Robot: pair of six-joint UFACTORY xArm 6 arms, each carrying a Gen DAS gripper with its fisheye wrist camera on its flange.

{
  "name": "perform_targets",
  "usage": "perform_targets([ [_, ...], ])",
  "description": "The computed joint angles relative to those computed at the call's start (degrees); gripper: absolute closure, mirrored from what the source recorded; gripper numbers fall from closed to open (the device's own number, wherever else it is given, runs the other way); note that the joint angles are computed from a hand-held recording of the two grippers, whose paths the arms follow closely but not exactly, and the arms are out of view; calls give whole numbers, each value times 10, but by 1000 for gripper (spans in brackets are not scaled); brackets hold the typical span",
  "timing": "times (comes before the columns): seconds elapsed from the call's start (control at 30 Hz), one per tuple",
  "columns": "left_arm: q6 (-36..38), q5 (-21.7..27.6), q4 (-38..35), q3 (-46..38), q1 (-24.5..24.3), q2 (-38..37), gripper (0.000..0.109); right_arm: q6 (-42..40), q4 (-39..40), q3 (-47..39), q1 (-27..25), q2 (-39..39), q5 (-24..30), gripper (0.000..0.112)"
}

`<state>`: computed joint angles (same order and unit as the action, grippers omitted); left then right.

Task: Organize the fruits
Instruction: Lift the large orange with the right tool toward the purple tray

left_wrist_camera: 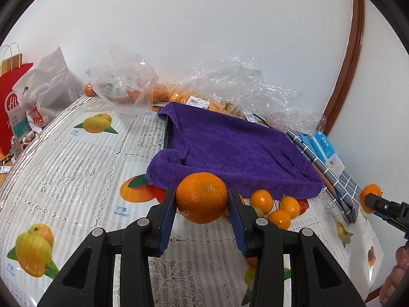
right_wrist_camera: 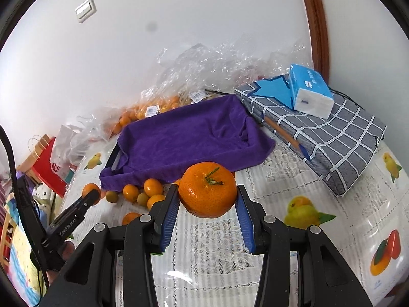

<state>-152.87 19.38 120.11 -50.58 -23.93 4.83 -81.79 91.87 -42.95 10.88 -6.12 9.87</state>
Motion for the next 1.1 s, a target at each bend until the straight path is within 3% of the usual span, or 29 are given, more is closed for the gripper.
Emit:
perform_targets([
  [0.2, -6, -16, 5, -10, 5, 11, 70, -82, 29, -8, 2, 1, 11, 69],
  [0.4, 28, -16, -6, -19, -4, 21, 70, -176, 88, 11, -9, -22, 68, 69],
  [0.67, -7, -30, 13, -21, 6, 25, 70, -192, 64, 22, -2, -5, 86, 69],
  [0.87, -4, -44, 4, -29, 14, 34, 70, -219, 96, 6, -1, 16, 76, 69],
  [1.1, -58, -75, 50, -42, 26, 46, 70, -252, 161, -20, 12, 37, 38, 69],
])
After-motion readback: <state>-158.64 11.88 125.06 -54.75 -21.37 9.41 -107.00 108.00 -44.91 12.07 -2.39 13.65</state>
